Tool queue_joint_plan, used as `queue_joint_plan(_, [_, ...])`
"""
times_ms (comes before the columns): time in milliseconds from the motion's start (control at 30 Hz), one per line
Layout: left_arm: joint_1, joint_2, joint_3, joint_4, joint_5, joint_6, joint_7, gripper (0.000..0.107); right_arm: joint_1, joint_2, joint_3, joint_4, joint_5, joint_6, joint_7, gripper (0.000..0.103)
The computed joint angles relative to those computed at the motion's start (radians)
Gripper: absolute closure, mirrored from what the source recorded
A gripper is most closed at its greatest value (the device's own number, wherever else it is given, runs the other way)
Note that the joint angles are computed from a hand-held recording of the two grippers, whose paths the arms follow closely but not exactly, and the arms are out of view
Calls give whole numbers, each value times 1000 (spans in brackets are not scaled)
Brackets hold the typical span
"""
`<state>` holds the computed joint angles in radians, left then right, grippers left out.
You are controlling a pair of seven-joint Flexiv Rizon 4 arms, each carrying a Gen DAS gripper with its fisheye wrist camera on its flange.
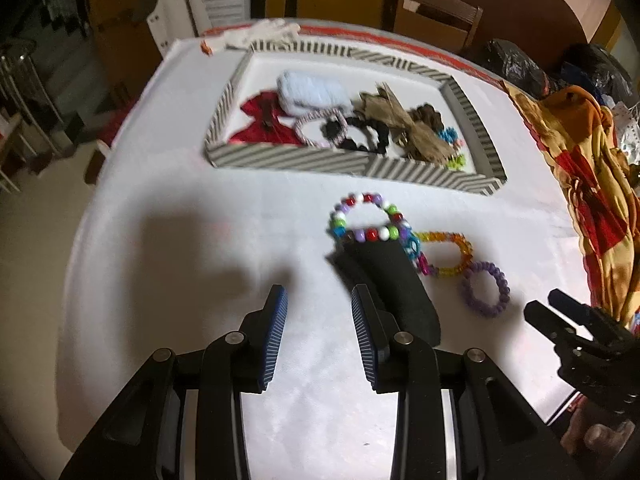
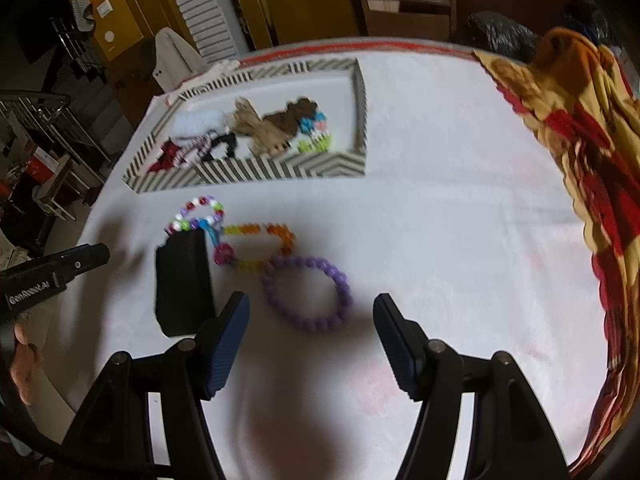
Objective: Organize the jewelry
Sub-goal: 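Grasp the black hair clip with the left tool while the right tool grasps the purple bracelet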
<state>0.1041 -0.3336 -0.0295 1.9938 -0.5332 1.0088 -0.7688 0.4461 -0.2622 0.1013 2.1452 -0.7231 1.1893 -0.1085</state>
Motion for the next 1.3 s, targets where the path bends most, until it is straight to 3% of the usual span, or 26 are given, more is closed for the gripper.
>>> queue_joint_plan(233, [-13, -19, -3, -14, 16, -32, -34, 78, -8, -14, -6, 33, 19, 25, 10, 35])
queue_joint_plan(433, [-21, -44, -11, -39, 24, -66, -64, 79, -7, -48, -44, 15, -38, 28, 18, 36])
queue_joint_plan(900, [-43, -114, -17, -85, 48, -117, -165, 75, -15, -119, -63, -27, -11, 59, -98, 36])
queue_joint_plan(967, [-42, -109, -26, -70, 38, -85, -155, 75, 3, -121, -91, -23, -45, 70, -82, 46])
queue_joint_plan(1033, [-41, -107, -32, -61, 38, -67, -140, 75, 17, -122, -109, -24, -81, 62, -70, 68])
queue_joint_plan(1100, [-26, -104, -48, -56, 12, -85, -110, 92, 18, -123, -112, -27, -103, 60, -70, 84])
queue_joint_plan(1133, [-24, -100, -50, -51, 4, -80, -99, 94, 15, -125, -110, -29, -108, 59, -76, 91])
queue_joint_plan(1167, [-24, -96, -51, -47, -1, -78, -87, 99, 11, -127, -104, -33, -105, 58, -87, 94])
queue_joint_plan(1300, [-10, -67, -48, -45, -20, -122, -34, 100, -2, -115, -99, -22, -90, 107, -100, 94])
